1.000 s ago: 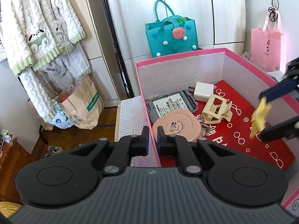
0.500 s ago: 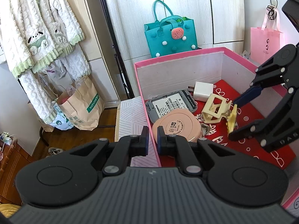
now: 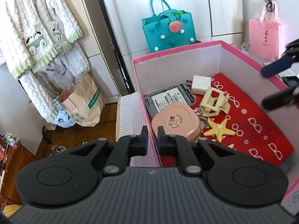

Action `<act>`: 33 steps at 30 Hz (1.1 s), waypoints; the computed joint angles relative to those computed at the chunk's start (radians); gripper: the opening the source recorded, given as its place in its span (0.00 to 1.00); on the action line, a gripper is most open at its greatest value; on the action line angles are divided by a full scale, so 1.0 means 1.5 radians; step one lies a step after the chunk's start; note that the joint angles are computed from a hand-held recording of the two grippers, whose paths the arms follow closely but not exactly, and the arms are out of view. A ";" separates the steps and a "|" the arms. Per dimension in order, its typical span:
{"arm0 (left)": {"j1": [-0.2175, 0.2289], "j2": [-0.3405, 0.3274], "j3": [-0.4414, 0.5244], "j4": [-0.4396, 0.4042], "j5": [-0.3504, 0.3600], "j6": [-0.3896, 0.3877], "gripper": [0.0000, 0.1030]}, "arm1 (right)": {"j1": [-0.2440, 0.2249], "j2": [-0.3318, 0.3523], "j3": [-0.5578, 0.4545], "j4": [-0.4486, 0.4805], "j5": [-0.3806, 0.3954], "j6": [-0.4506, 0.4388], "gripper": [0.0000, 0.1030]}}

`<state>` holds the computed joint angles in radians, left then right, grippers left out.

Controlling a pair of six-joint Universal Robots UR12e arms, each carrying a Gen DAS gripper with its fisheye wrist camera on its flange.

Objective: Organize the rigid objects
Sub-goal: 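Move the right gripper to the purple starfish and grasp it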

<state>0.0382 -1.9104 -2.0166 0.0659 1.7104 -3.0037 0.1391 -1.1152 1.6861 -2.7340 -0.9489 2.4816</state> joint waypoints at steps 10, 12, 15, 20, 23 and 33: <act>0.000 0.019 -0.030 0.015 -0.012 -0.032 0.09 | -0.074 -0.015 0.068 -0.114 0.092 0.138 0.66; -0.001 0.017 -0.032 0.023 -0.008 -0.039 0.08 | -0.079 -0.010 0.080 -0.146 0.079 0.153 0.65; 0.000 0.014 -0.030 0.030 -0.007 -0.049 0.07 | -0.083 0.001 0.098 -0.201 0.038 0.157 0.66; -0.005 0.003 -0.019 0.031 0.012 -0.059 0.07 | -0.081 0.020 0.104 -0.220 -0.012 0.135 0.66; -0.003 0.003 -0.020 0.032 0.008 -0.070 0.07 | -0.080 0.030 0.102 -0.230 -0.022 0.125 0.65; 0.004 0.002 -0.029 0.052 -0.012 -0.104 0.07 | -0.063 0.065 0.059 -0.195 -0.040 0.137 0.63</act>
<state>0.0438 -1.9078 -2.0603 0.1438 1.6929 -3.1595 0.0450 -1.0178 1.7739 -3.0268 -1.0084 2.6877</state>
